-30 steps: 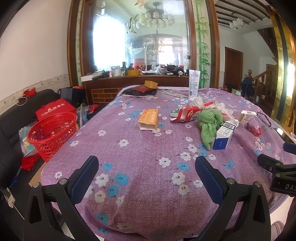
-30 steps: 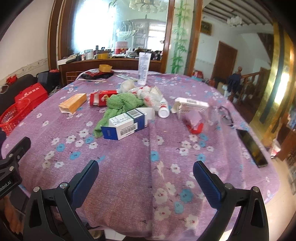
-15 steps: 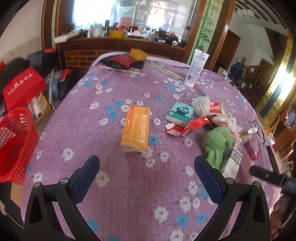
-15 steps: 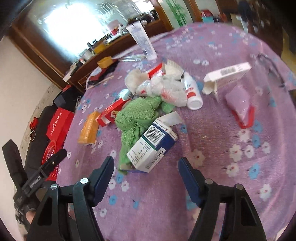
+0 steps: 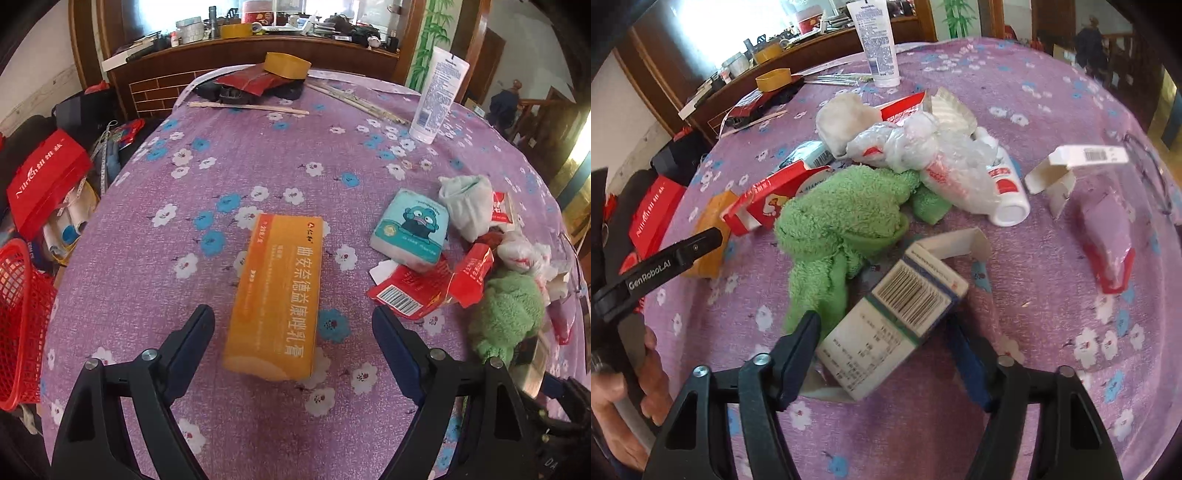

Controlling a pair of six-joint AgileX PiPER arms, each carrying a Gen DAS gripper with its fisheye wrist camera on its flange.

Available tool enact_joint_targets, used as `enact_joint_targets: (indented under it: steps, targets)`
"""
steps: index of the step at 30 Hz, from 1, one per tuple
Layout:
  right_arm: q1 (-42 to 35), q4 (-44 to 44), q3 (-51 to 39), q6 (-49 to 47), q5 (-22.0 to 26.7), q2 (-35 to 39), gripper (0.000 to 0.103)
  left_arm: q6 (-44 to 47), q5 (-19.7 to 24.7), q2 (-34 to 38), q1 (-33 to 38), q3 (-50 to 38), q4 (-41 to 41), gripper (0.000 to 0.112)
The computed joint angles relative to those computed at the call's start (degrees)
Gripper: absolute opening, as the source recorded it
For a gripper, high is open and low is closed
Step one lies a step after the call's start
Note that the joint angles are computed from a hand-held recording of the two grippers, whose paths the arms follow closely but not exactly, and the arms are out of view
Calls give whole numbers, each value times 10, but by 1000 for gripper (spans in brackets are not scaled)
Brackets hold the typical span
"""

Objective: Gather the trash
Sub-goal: 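Grasp the orange rectangular box with the left gripper, then carry the orange box to the red basket and open the left gripper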

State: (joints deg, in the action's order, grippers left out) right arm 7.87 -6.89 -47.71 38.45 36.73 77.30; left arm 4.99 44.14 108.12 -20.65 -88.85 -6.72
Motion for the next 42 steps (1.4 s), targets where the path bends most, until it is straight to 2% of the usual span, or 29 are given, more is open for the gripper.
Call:
enact_joint_targets:
  steps: [2, 3, 7, 12, 18, 22, 26, 31, 34, 38, 42]
  targets:
    - [-16, 24, 19, -37, -10, -18, 57, -4, -5, 6, -1, 4, 10, 51]
    - [-28, 41, 28, -61, -14, -28, 54, 4, -2, 12, 4, 2, -2, 45]
    - [-40, 32, 71, -77, -28, -79, 49, 45, -31, -21, 23, 49, -56, 44]
    - [-44, 33, 107, -94, -34, -138, 48, 104, -67, -99, 28, 126, -113, 44]
    - [-11, 19, 97, -85, -16, -203, 48, 195, -54, -192, 68, 182, -214, 44]
    - [47, 13, 56, -84, -16, -201, 48, 250, -33, -248, 121, 207, -258, 44]
    - [124, -3, -18, -79, -26, -130, 48, 298, 5, -269, 209, 211, -285, 44]
    - [194, 1, -117, -102, -47, -20, 49, 346, 41, -243, 334, 187, -317, 44]
    - [215, 55, -203, -169, -48, 63, 49, 360, 67, -207, 396, 156, -337, 44]
    - [236, 115, -339, -237, -25, 176, 49, 370, 69, -172, 457, 121, -347, 44]
    - [261, 135, -523, -269, 31, 307, 49, 361, 45, -129, 493, 86, -336, 44]
